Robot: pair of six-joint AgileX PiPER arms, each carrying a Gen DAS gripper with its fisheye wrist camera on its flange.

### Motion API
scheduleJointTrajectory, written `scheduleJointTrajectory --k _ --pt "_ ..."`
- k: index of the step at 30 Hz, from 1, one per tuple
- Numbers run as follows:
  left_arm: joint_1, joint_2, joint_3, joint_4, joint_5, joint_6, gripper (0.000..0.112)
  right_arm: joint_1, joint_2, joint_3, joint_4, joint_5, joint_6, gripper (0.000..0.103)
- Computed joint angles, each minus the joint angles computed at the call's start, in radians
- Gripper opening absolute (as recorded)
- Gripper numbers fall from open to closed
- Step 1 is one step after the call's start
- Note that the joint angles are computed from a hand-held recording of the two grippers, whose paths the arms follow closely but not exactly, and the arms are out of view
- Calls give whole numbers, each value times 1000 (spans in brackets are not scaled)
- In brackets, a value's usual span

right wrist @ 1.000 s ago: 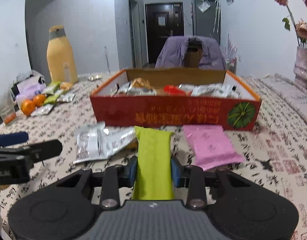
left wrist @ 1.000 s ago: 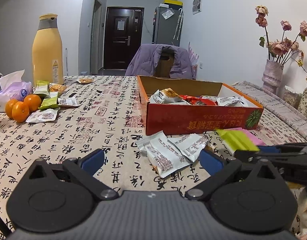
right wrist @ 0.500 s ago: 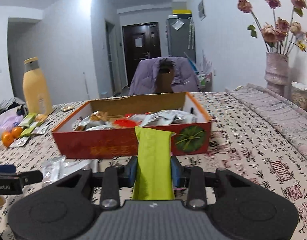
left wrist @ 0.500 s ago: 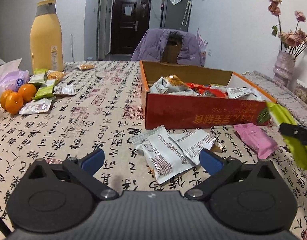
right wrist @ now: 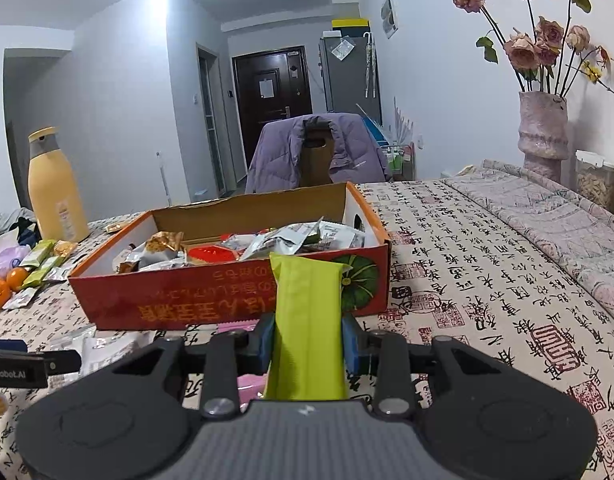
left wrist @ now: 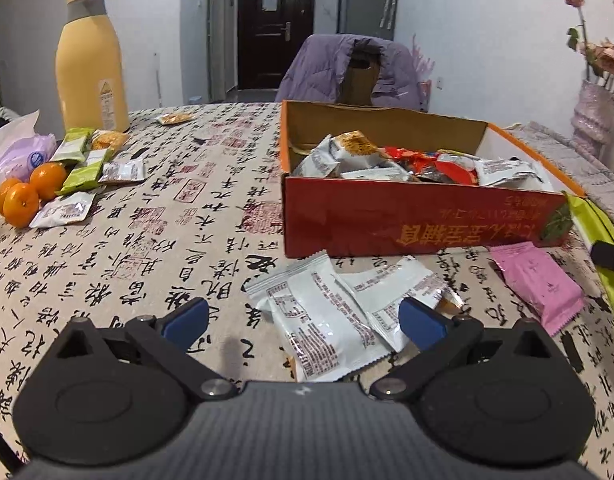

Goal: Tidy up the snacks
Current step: 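Grasp a white sachet with the left tool while right tool holds the green bar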

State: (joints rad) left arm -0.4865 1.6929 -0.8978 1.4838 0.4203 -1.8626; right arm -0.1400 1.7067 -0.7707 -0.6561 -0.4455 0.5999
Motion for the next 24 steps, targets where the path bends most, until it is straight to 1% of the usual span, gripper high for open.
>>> scheduleJointTrajectory --k 4,5,7,9,12,14,18,22,24 --pt "6 34 -45 -144 44 105 103 -14 19 -11 -30 -8 32 33" --pt "11 35 -46 -160 51 104 103 -15 21 -11 -31 -9 34 33" --pt "25 24 -27 -142 52 59 103 -17 25 -11 -35 -13 39 33" --pt "32 20 -24 -155 67 63 103 -20 29 -13 -43 -16 45 33" --pt "39 34 -45 -202 72 125 103 -16 34 -16 -43 -14 47 33" --pt "34 41 -58 -209 63 145 103 -16 34 -15 -42 -15 47 33" --pt "17 76 -117 -257 58 214 103 -18 33 -13 -41 -16 50 33" --pt "3 127 -187 -351 76 311 103 -24 37 -14 -55 -20 64 33" --pt "-3 147 -208 -394 84 348 100 -27 39 -16 -63 -23 70 33"
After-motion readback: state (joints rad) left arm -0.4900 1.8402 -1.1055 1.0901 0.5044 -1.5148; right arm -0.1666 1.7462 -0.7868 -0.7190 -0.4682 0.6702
